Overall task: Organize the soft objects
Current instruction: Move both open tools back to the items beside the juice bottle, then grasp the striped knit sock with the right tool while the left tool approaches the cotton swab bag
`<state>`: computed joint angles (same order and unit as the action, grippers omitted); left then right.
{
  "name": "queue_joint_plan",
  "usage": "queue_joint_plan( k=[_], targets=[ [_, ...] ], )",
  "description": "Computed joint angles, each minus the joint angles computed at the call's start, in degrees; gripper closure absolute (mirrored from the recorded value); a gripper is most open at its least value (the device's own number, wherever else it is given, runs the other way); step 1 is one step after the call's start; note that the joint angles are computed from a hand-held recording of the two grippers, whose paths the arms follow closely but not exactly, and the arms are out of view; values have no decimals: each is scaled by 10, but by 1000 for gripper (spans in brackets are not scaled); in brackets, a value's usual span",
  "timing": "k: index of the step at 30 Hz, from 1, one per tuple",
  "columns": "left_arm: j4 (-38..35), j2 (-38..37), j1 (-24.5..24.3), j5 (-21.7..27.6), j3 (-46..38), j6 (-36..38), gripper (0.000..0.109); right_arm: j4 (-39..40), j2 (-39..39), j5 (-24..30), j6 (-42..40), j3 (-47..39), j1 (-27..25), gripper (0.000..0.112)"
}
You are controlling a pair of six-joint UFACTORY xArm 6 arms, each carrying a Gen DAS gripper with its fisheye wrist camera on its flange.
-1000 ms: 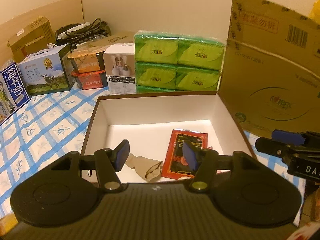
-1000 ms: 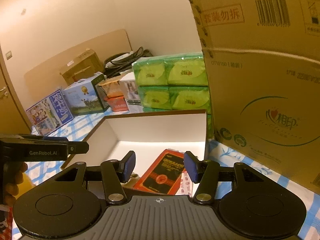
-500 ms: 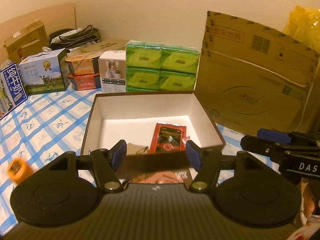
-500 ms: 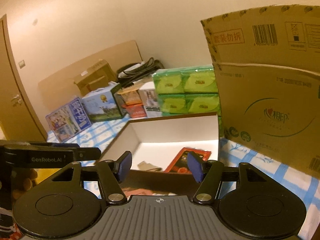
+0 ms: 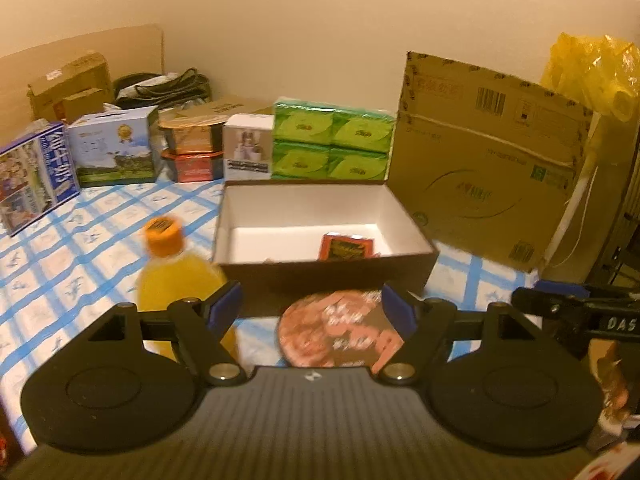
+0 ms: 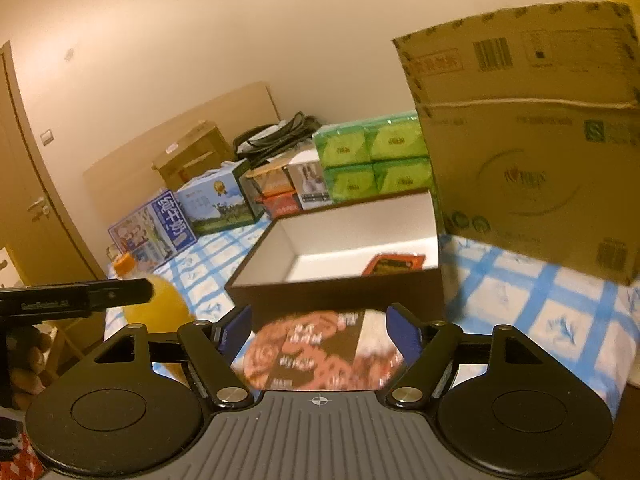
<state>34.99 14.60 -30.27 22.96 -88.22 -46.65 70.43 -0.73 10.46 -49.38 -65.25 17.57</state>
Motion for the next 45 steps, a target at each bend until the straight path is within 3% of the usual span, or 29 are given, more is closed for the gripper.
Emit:
queue_joint_plan(
  k=[8,19,36,45],
  targets=[
    [39,-99,6,-18,153,-68,34,-11,-64,-43,47,101,35,37],
    [-29,-146,-2,-24,276,-69,34,-83,-79,-52,146,169,80,37],
    [-172,-76,-30,-72,305,48,33,-184,-61,-36,275,211,88,37],
    [-276,-22,-31,-104,285,136,31,-195,-39,-32,291,202,80,37]
  ],
)
